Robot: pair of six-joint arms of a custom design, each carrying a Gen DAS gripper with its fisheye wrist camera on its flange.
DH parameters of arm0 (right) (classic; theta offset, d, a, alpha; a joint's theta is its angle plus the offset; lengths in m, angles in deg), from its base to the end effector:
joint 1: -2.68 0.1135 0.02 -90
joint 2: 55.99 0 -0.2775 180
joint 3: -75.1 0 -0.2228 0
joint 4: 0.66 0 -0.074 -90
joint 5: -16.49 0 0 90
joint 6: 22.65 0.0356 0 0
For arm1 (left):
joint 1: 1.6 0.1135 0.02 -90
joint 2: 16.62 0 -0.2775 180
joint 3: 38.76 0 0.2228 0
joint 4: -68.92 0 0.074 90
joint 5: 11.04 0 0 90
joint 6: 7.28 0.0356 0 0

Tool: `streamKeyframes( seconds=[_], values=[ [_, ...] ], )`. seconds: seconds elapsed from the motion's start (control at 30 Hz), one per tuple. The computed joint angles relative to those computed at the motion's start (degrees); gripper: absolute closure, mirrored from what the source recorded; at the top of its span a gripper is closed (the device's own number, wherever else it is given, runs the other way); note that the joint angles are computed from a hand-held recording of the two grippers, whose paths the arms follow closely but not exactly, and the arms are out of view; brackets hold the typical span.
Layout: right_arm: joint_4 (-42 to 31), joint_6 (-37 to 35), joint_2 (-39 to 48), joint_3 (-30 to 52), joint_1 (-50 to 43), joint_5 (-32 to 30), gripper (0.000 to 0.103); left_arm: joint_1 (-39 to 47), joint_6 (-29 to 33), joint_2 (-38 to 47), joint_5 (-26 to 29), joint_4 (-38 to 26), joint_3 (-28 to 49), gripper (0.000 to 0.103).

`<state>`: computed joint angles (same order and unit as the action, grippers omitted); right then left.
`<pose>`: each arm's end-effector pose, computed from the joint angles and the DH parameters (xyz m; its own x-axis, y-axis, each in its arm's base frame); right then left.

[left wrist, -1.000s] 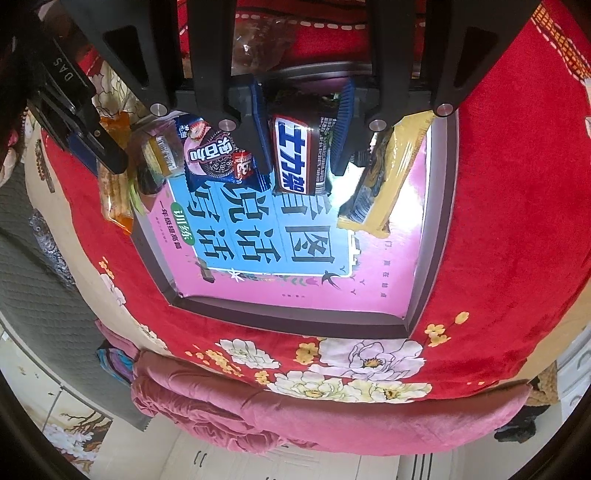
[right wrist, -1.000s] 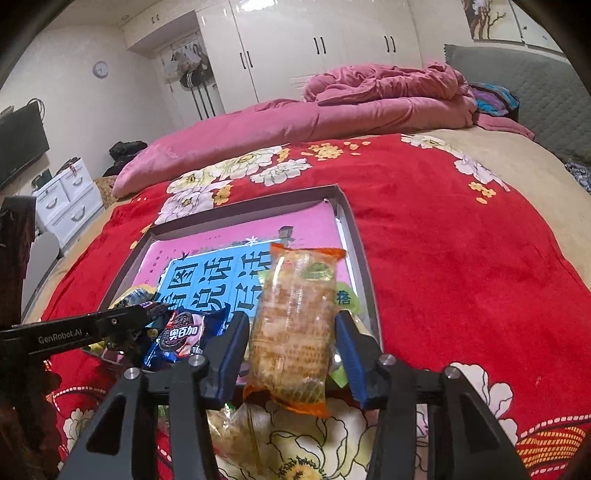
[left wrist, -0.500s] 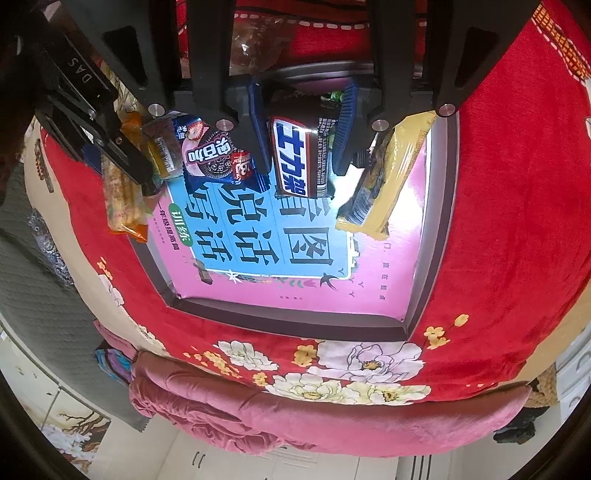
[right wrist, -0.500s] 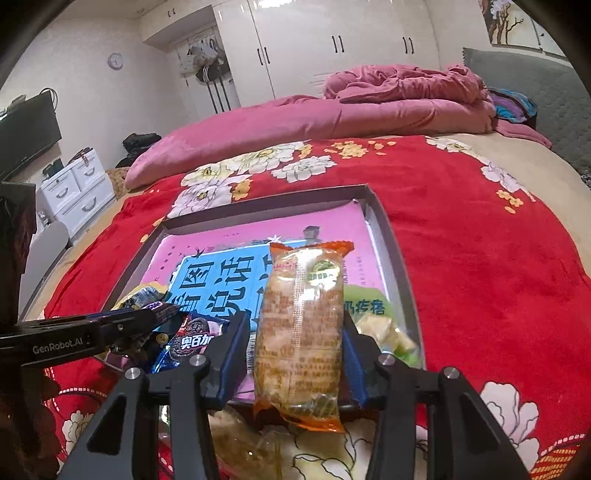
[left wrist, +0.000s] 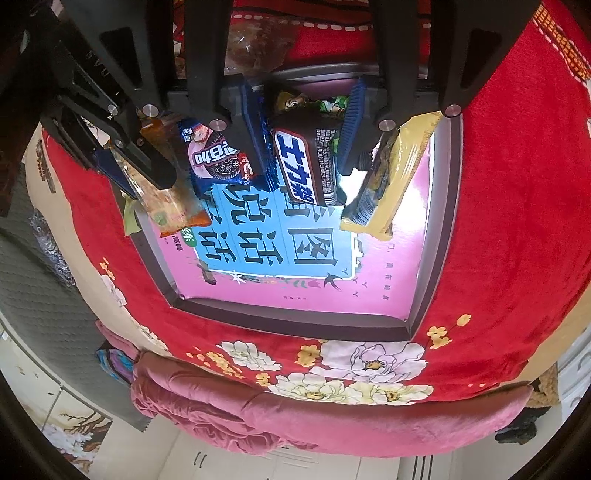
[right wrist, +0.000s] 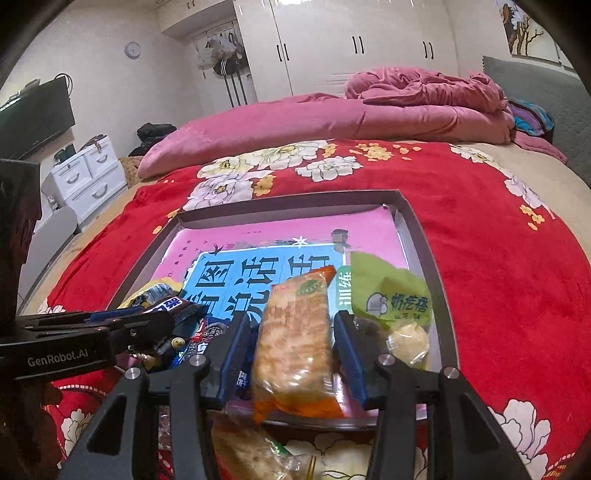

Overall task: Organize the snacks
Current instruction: 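Open left tool to drop the chocolate bar while right tool releases the crackers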

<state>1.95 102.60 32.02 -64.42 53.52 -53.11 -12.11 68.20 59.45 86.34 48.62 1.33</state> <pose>0.1592 0.1758 0.1507 -0.6936 0.0049 -0.7203 -0.2089 0.9556 0.2077 0.1901 -0.0399 0.1610 -0.8546 -0.0943 -0.5106 0.0380 0.9694 -0.2426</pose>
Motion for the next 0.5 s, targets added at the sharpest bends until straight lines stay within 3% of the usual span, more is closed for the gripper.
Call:
streamKeyframes(
  seconds=[0.27, 0.37, 0.5],
  values=[
    [-0.72, 1.14, -2.53, -1.49, 0.04, 0.92, 0.055, 0.12, -0.24, -1.25, 0.68, -0.82, -0.10, 0.062],
    [-1.34, 1.63, -3.36, -1.77, 0.02, 1.13, 0.055, 0.53, -0.12, -1.66, 0.95, -1.13, -0.02, 0.054],
    [-2.11, 2.08, -4.05, -1.93, -0.36, 0.88, 0.055, 0.56, 0.01, -2.64, 0.85, -1.86, -0.02, 0.051]
  ],
)
